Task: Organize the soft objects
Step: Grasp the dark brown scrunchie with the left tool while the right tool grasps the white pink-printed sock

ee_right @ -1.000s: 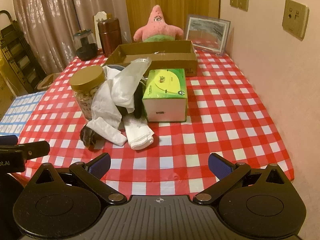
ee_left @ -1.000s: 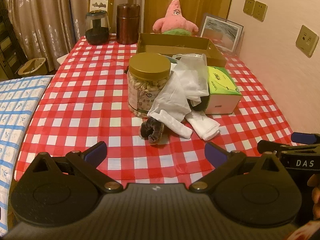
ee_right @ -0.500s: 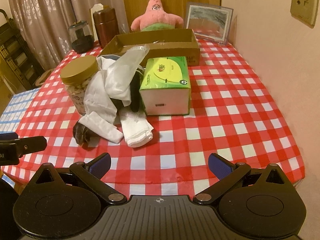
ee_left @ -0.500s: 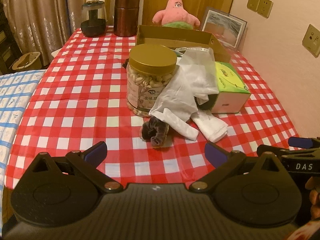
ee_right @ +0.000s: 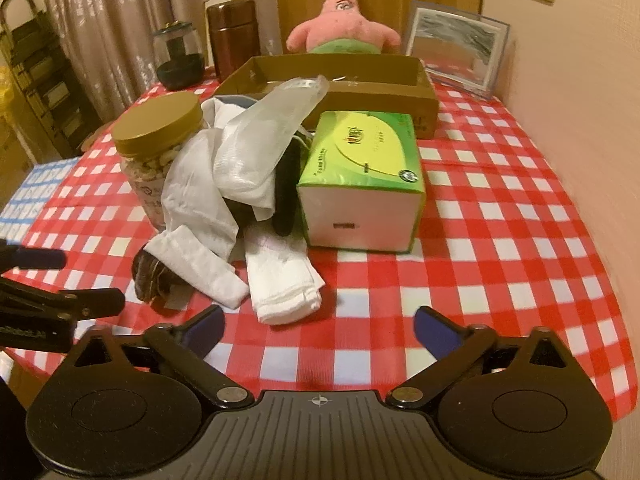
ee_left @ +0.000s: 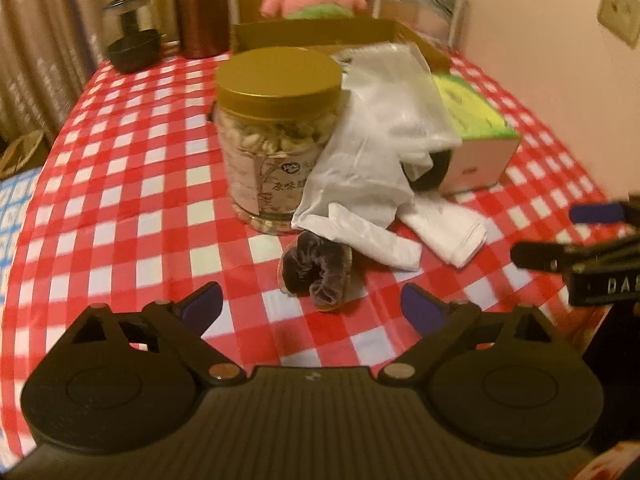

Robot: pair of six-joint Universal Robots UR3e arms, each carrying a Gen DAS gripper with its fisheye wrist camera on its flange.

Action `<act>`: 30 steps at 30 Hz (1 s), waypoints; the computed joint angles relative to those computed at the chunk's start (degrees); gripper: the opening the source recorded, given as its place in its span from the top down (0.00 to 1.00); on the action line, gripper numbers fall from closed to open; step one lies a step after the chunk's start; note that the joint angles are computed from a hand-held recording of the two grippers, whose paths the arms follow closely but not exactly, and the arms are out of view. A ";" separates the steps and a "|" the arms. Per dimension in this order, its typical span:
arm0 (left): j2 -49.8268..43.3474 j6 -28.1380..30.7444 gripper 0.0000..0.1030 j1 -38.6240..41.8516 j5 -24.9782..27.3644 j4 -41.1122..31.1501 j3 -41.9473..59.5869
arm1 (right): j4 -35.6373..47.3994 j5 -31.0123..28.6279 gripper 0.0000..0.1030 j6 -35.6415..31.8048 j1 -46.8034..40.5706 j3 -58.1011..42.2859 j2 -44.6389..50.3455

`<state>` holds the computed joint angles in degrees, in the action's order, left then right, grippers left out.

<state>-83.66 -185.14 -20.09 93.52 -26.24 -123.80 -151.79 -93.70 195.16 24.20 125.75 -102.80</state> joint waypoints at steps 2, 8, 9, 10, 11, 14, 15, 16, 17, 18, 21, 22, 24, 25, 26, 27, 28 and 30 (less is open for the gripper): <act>-2.05 2.73 0.13 0.69 -0.82 1.72 0.23 | -0.96 1.06 0.13 -1.45 -0.70 -0.54 1.95; -6.84 7.88 0.22 3.83 -4.41 4.08 1.22 | -5.71 2.78 0.20 -5.17 -1.50 -1.69 7.96; -7.41 8.39 0.25 4.24 -4.91 3.68 1.69 | -6.23 2.82 0.22 -5.65 -1.49 -2.15 9.06; -7.74 8.88 0.28 4.83 -5.56 3.47 1.83 | -6.55 2.98 0.23 -6.18 -1.52 -2.74 10.20; -8.26 9.28 0.29 5.22 -6.02 3.29 2.12 | -6.63 3.06 0.25 -6.60 -1.53 -3.45 11.37; -9.04 10.46 0.32 6.14 -7.24 3.09 2.47 | -7.40 4.11 0.29 -7.58 -1.91 -4.75 14.05; -9.33 10.74 0.34 6.48 -7.72 3.19 2.53 | -7.60 4.31 0.29 -7.72 -1.95 -5.13 14.84; -9.61 11.13 0.35 6.86 -8.26 3.17 2.62 | -7.79 4.47 0.30 -7.79 -2.00 -5.60 15.71; -9.92 11.43 0.37 7.16 -8.65 3.27 2.69 | -7.91 4.69 0.30 -7.91 -2.12 -5.95 16.34; -10.30 11.69 0.42 7.36 -8.89 3.19 2.93 | -8.09 4.83 0.30 -7.92 -2.16 -6.24 16.94; -11.27 12.61 0.53 7.65 -9.90 3.73 3.20 | -8.80 5.17 0.30 -7.85 -2.11 -6.72 18.25; -11.48 13.23 0.60 7.70 -10.17 3.60 3.38 | -9.05 5.29 0.30 -7.89 -2.15 -6.88 18.66; -11.64 13.59 0.67 7.58 -10.11 3.39 3.64 | -9.37 5.25 0.31 -7.87 -2.16 -7.27 19.53; -11.51 13.67 0.71 7.79 -10.54 2.92 3.76 | -9.47 5.13 0.32 -7.72 -2.11 -7.30 19.81; -11.22 13.71 0.73 7.97 -10.87 2.27 3.89 | -9.40 5.13 0.35 -7.53 -2.15 -7.57 20.25; -10.91 13.64 0.76 8.00 -10.89 1.59 4.10 | -9.32 5.46 0.38 -7.46 -2.37 -7.63 20.47; -10.49 13.63 0.79 8.09 -10.98 0.60 4.34 | -9.26 5.80 0.39 -7.41 -2.55 -7.68 20.66; -9.62 13.42 0.81 8.25 -10.94 -1.43 4.91 | -9.13 6.12 0.44 -7.70 -2.72 -7.63 20.77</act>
<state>-93.28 -171.72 -11.84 82.58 -27.66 -118.89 -160.92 -87.58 187.46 21.48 118.12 -82.03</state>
